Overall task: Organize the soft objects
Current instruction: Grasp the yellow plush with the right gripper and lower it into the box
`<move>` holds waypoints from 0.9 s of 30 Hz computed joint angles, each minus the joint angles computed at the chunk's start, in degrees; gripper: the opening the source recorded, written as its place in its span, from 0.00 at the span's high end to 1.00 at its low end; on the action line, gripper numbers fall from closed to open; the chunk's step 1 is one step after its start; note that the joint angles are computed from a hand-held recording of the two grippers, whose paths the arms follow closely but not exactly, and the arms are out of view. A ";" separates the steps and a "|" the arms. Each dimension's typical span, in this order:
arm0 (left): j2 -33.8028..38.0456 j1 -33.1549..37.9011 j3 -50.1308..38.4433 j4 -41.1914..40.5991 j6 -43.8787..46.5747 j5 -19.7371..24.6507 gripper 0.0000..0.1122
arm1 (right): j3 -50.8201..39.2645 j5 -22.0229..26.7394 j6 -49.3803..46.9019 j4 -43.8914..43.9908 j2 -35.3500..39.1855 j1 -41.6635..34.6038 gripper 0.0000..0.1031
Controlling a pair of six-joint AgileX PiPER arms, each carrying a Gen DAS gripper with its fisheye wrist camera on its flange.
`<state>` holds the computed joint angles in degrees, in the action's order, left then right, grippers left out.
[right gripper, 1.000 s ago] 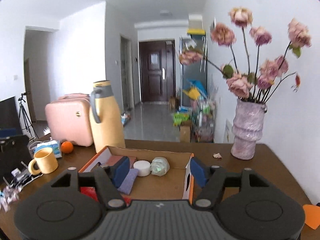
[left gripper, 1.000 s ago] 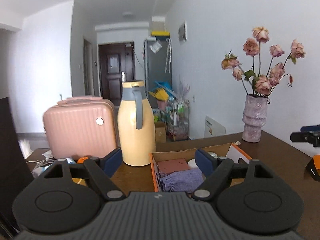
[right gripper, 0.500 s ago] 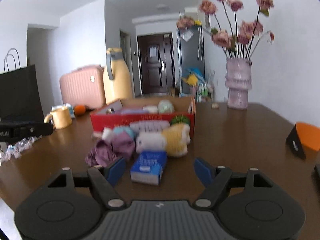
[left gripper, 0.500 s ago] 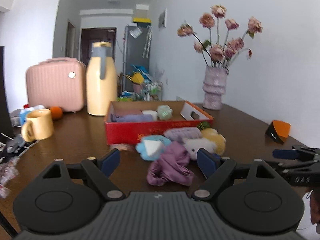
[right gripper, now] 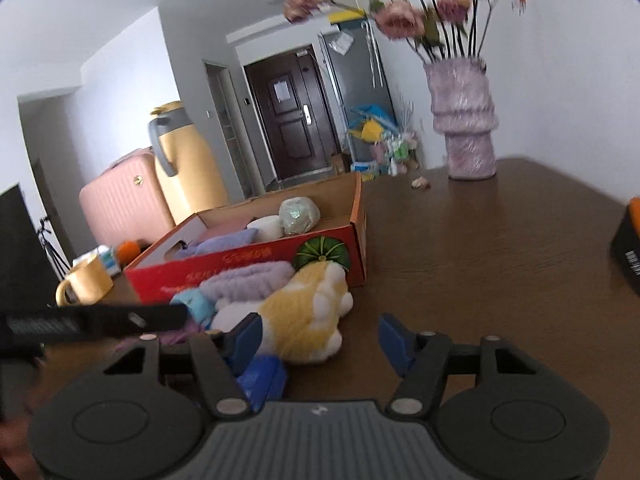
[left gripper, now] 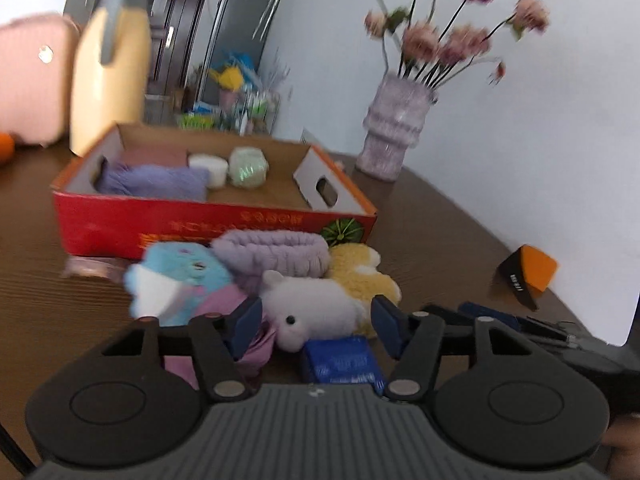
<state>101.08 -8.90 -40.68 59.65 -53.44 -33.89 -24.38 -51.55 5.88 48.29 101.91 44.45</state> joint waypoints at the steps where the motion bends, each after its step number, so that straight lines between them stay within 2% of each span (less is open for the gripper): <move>1: 2.10 -1.47 -2.24 -0.51 -0.63 1.25 0.46 | -0.98 1.82 1.93 -4.06 0.49 -3.30 0.45; 3: 5.91 -3.49 -6.98 1.45 -5.28 5.17 0.46 | -3.11 4.53 5.05 -10.84 1.78 -8.28 0.45; 5: 8.09 -3.41 -8.83 2.14 -6.28 5.39 0.44 | -4.77 5.63 8.50 -16.94 3.45 -11.45 0.45; 8: 10.01 -2.08 -10.52 5.54 -8.87 2.53 0.36 | -6.62 5.84 15.47 -26.24 6.32 -15.16 0.51; 11: 12.13 -0.62 -14.11 14.47 -18.73 -0.94 0.31 | -5.73 1.51 27.79 -37.37 8.90 -19.36 0.57; 13: 12.89 -0.56 -15.41 16.19 -21.60 -1.44 0.31 | -5.29 -0.05 31.72 -41.43 9.75 -21.10 0.60; 18: 12.22 -0.95 -15.29 18.87 -22.74 -3.16 0.38 | -2.32 -0.43 29.00 -36.23 7.34 -18.50 0.66; 21: 12.01 -2.28 -15.29 20.53 -23.39 -3.80 0.37 | 0.79 -2.49 29.77 -35.51 6.36 -18.98 0.67; 23: 12.19 -2.87 -15.45 21.54 -24.16 -4.58 0.33 | 2.53 -3.87 30.64 -33.33 5.95 -18.81 0.67; 25: 11.85 -3.51 -14.04 17.80 -20.63 -4.03 0.30 | 3.24 -3.33 29.14 -30.10 4.90 -18.01 0.66; 27: 11.54 -4.57 -12.74 12.74 -16.42 -1.07 0.30 | 3.38 -2.68 27.16 -28.15 4.30 -17.44 0.66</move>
<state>112.62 -13.47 -53.42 72.39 -69.86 -34.95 -21.00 -54.24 33.04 20.14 106.21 27.01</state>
